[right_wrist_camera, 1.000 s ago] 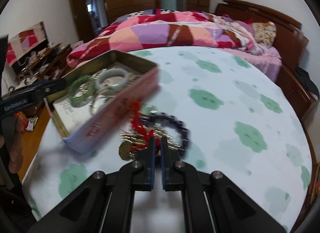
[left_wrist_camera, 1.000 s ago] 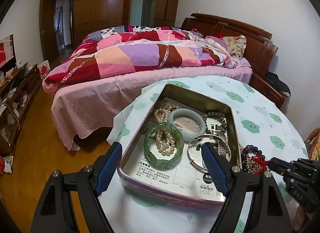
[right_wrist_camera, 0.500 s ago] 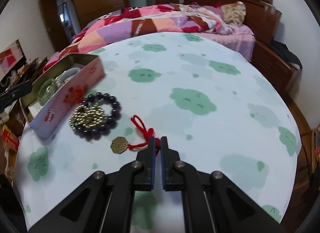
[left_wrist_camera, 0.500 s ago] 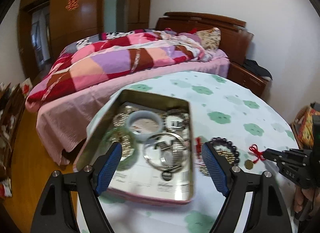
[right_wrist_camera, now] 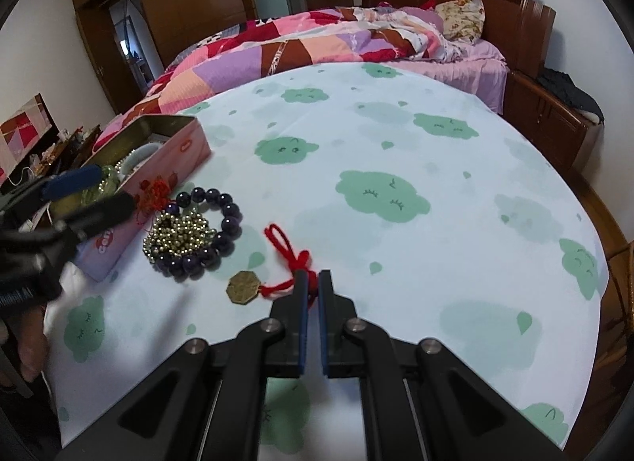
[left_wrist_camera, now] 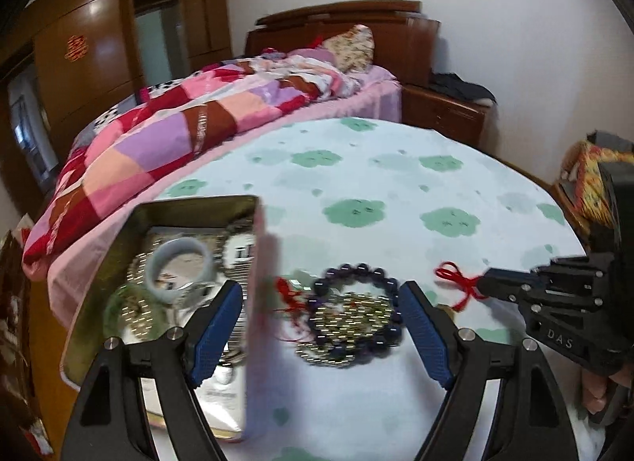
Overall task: Organize jewelry
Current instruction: 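Grasp and lift the gold bead strand with the left tool while the right tool holds the tassel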
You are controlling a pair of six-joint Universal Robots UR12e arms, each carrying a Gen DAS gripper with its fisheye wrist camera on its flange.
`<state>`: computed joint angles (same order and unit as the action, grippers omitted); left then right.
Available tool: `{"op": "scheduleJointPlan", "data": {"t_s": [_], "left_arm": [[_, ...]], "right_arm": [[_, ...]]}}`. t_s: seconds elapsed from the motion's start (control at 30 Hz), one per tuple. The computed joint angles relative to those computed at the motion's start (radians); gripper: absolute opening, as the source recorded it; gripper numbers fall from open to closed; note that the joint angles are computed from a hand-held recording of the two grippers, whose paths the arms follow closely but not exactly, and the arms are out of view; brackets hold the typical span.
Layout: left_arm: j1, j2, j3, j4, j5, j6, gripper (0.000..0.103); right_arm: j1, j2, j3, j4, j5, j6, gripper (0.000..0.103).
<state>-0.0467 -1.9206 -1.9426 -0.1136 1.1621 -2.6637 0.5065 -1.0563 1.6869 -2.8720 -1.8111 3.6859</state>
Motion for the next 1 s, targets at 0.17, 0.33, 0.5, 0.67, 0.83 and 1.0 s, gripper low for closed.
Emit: {"op": "scheduleJointPlan", "data": {"t_s": [0.17,0.33,0.5,0.67,0.83,1.0], "left_arm": [[-0.027,-0.014,0.020,-0.072,0.025,0.027,0.060],[-0.048,-0.025,0.037,-0.144,0.062,0.062,0.040],[-0.048,-0.036,0.058,-0.200,0.058,0.049,0.006],[-0.021,-0.020,0.043,-0.180,-0.028,0.037,0.004],[0.009,0.011,0.031,-0.141,-0.103,0.002,0.004],[0.035,0.040,0.029,-0.104,-0.155,-0.020,0.004]], "right_arm": [[0.000,-0.002,0.004,-0.007,0.002,0.001,0.007],[-0.002,-0.004,0.006,-0.011,0.006,0.003,0.007],[0.000,-0.004,0.006,-0.019,0.003,0.001,0.007],[0.007,-0.005,0.012,-0.060,-0.019,-0.009,0.007],[0.005,-0.007,0.017,-0.081,-0.022,0.002,0.007],[0.007,-0.018,0.019,-0.110,-0.029,0.000,0.007]]}}
